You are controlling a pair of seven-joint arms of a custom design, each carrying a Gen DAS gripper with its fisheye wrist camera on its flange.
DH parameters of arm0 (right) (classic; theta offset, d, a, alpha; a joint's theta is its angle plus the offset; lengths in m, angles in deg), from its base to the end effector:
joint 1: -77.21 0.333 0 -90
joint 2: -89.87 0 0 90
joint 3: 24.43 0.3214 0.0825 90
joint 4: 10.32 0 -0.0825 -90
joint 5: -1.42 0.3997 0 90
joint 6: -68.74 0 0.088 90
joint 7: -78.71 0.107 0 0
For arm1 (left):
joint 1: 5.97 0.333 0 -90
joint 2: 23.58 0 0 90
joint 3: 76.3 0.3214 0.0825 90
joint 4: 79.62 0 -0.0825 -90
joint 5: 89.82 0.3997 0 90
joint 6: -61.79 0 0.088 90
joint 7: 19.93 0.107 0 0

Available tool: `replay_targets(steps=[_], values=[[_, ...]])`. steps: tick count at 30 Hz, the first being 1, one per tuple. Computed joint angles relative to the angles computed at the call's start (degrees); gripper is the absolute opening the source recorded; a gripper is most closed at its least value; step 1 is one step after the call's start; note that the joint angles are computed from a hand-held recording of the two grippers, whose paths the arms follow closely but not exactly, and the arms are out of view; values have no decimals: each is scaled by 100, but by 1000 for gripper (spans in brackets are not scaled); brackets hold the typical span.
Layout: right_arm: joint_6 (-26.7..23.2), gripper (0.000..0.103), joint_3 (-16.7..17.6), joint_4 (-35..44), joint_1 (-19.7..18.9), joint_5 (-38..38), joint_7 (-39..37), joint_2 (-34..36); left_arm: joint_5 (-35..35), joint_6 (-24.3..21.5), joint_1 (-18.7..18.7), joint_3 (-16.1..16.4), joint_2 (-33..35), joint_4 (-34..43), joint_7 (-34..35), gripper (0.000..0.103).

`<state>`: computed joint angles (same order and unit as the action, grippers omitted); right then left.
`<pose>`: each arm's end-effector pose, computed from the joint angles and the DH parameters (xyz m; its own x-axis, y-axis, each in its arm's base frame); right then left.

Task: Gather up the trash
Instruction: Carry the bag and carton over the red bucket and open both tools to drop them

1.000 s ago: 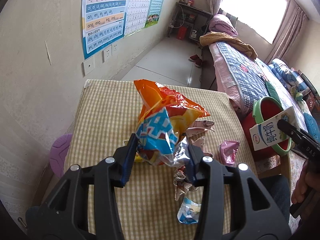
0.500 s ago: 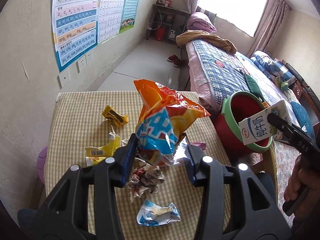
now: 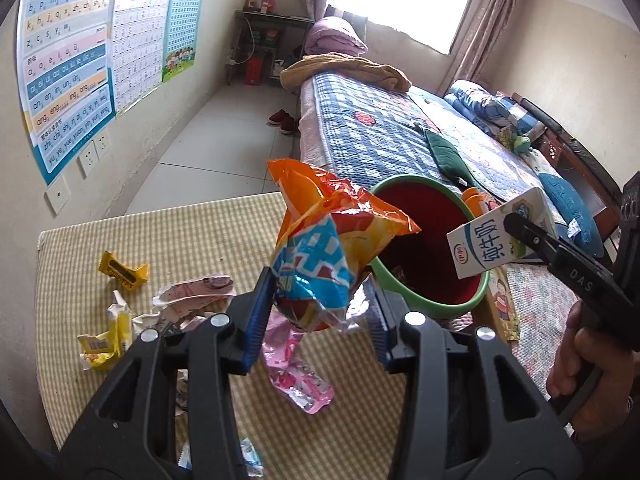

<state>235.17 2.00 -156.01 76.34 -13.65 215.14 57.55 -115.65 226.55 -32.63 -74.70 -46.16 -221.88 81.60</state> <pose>0.3890 0.2283 0.5387 -0.0055 -0.9868 -0.1619 -0.6065 0.1320 -0.7840 0.4421 -0.1784 0.5167 -0.3376 -0.9057 0.2564 -0.7247 0.0763 -0.6848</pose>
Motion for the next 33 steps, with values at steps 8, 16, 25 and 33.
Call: replay_targets(steps=[8, 16, 25, 33], values=[[135, 38, -172, -304, -263, 55, -9, -217, -418, -8, -340, -185, 564, 521, 393, 42], [369, 38, -280, -496, -469, 271, -187, -178, -665, -94, -87, -735, 1245, 1160, 680, 42], [591, 38, -315, -549, -681, 489, -374, 124, -101, -95, 368, -1356, 1889, 1681, 277, 43], [682, 40, -396, -423, -687, 528, -632, 477, 301, -89, 627, -1614, 2248, 1967, -4, 52]])
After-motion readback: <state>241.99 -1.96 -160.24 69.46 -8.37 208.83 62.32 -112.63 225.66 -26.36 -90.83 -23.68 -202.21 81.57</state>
